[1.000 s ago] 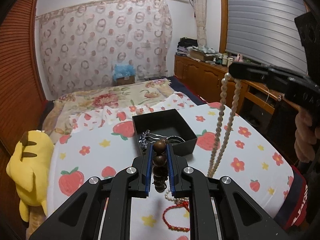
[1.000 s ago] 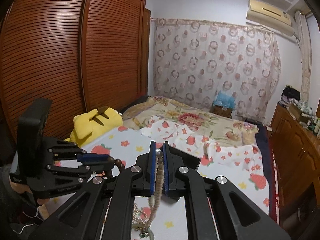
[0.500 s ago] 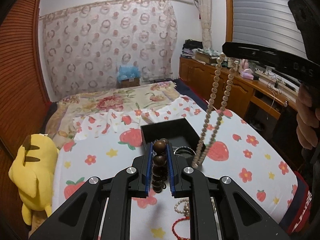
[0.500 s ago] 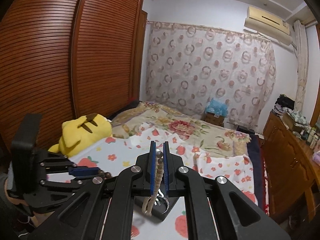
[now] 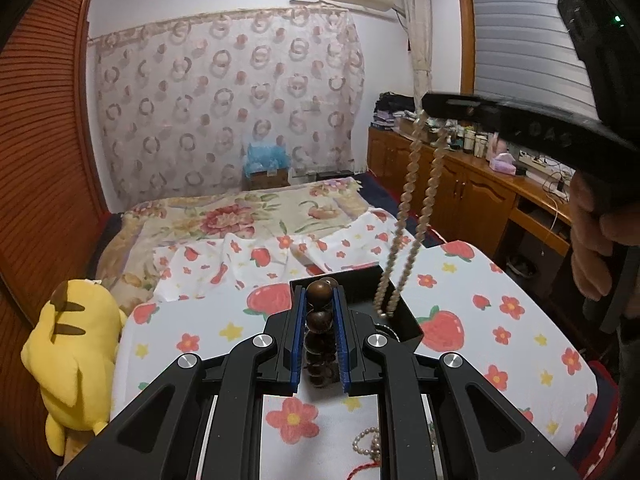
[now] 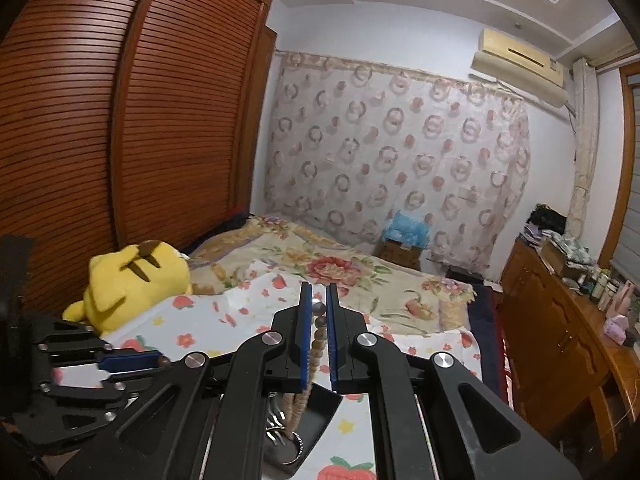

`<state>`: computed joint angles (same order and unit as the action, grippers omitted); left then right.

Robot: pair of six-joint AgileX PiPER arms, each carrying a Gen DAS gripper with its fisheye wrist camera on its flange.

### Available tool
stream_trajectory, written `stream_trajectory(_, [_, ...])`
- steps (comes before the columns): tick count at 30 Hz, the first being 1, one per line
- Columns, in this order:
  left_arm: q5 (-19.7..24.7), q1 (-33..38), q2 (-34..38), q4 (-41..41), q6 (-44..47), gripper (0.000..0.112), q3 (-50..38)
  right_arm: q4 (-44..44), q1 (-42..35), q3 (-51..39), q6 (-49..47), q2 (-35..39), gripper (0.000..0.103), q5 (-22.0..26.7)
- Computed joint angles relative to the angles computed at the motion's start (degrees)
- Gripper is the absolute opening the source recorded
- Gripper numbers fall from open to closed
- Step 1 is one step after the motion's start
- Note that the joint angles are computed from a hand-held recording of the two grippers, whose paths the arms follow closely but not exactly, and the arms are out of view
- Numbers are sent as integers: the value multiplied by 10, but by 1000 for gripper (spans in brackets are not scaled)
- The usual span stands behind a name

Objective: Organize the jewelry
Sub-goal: 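Lower beads and pearls into the black box and open both grippers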

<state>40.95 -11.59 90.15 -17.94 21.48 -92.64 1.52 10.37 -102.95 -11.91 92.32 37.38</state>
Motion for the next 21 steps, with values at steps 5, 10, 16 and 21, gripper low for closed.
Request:
stream_trajectory(5, [5,-6,24,11,-14,13,-26,21,-17,9,-6,39,8,-5])
stream_trajectory(10, [4,-5,47,-10,-13,13,-46,57,-30,63,-24,65,8,-44])
stream_trajectory(16, [7,-18,78,2,-26,13,-78,103,-40,86,-51,93,8,-64])
stream_trajectory(21, [13,-34,104,22,-43,13,-104,187,-63,96,-116,102,9,-42])
